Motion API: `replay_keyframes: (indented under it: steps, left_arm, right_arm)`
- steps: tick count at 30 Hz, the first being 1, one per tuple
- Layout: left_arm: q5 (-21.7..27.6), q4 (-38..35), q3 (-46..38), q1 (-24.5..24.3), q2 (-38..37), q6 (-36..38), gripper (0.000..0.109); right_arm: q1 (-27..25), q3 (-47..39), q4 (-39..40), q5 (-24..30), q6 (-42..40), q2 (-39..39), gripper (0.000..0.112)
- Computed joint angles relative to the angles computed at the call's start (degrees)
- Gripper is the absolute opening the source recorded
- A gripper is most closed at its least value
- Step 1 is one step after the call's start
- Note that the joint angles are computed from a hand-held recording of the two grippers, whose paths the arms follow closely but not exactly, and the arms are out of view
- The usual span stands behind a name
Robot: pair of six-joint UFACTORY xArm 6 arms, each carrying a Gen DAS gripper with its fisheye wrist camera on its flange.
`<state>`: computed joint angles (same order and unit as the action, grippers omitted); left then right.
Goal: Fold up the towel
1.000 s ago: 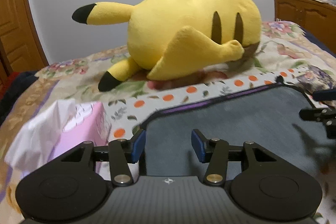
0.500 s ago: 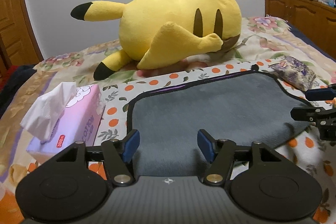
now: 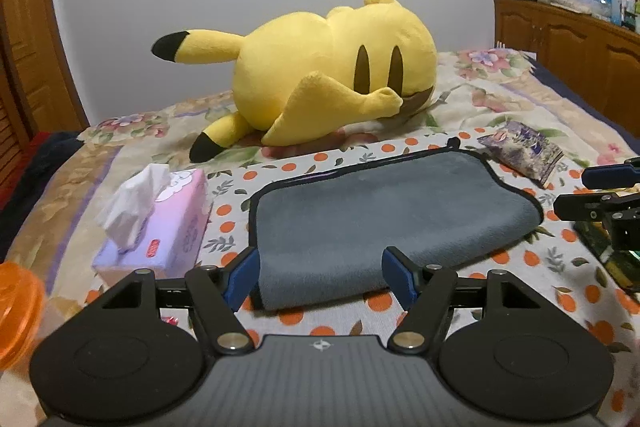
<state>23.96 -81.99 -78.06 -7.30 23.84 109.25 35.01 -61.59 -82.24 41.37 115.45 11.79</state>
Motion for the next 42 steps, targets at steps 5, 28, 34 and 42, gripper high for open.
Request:
replay_keyframes:
  steps: [5, 28, 34, 42]
  left_arm:
    - [0.9, -1.1, 4.5, 1.2, -4.8, 2.5, 0.074]
    - [7.9, 5.2, 20.1, 7.4, -25.0, -4.0, 0.087]
    - [9.5, 6.4, 23.2, 8.7, -29.1, -4.7, 0.09]
    - [12.0, 6.6, 26.9, 10.9, -33.5, -2.3, 0.093]
  right_arm:
    - [2.6, 1.6, 1.5, 3.1, 0.1, -2.5, 0.057]
    - [15.8, 5.7, 7.2, 19.5, 0.3, -12.5, 0.09]
    - [18.3, 6.7, 7.9, 22.3, 1.0, -14.3, 0.096]
    - [21.5, 7.0, 8.6, 25.9, 1.6, -15.2, 0.1]
